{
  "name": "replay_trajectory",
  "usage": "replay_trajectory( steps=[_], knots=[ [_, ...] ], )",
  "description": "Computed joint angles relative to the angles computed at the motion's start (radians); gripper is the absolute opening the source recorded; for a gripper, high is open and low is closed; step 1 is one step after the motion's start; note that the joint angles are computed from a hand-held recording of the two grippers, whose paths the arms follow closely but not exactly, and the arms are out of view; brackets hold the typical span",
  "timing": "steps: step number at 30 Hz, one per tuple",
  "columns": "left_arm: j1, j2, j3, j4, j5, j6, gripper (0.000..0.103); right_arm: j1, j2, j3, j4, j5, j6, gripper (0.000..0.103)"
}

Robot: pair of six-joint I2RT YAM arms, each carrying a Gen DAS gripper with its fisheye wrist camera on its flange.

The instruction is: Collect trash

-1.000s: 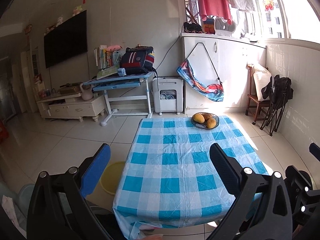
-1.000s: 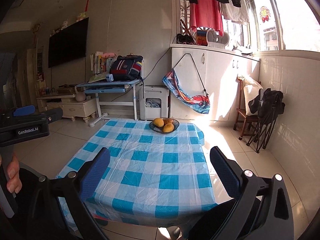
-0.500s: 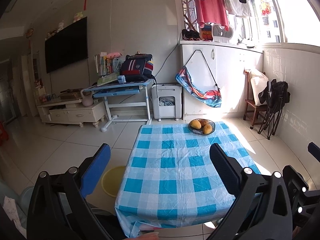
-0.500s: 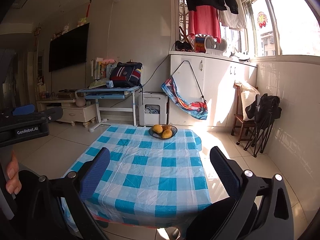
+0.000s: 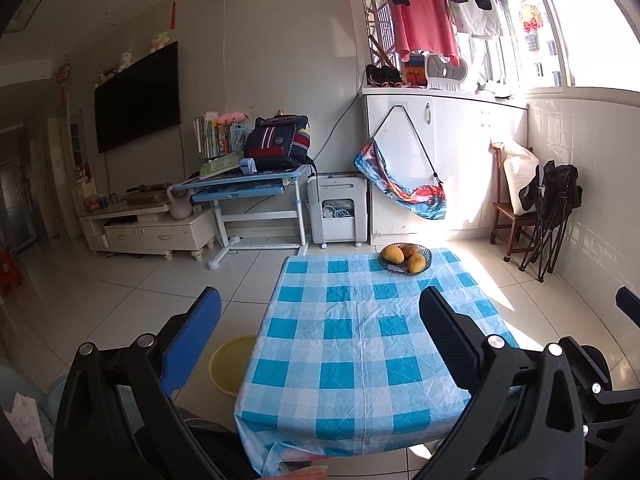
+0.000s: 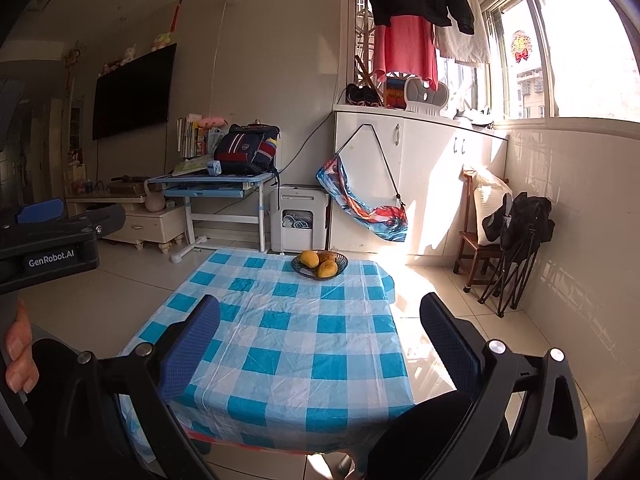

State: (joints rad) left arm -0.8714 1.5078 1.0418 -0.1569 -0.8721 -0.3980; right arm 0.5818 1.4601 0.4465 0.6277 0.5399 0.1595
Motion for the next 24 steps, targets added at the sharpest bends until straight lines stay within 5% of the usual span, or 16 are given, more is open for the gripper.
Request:
replay_trajectory(
  steps=[19,24],
  knots=[
    [0.001,-0.001,-0.001,-0.014,0.008,-0.013,0.096,0.021,-0.021,0.0,-0.037,0.025,0.008,0.095],
    [0.026,-0.039,-0.072,0.059,0.092,-0.016,0.096,0.015,-0.006,0.012,-0.045,0.007,0.01,0.095]
  ],
)
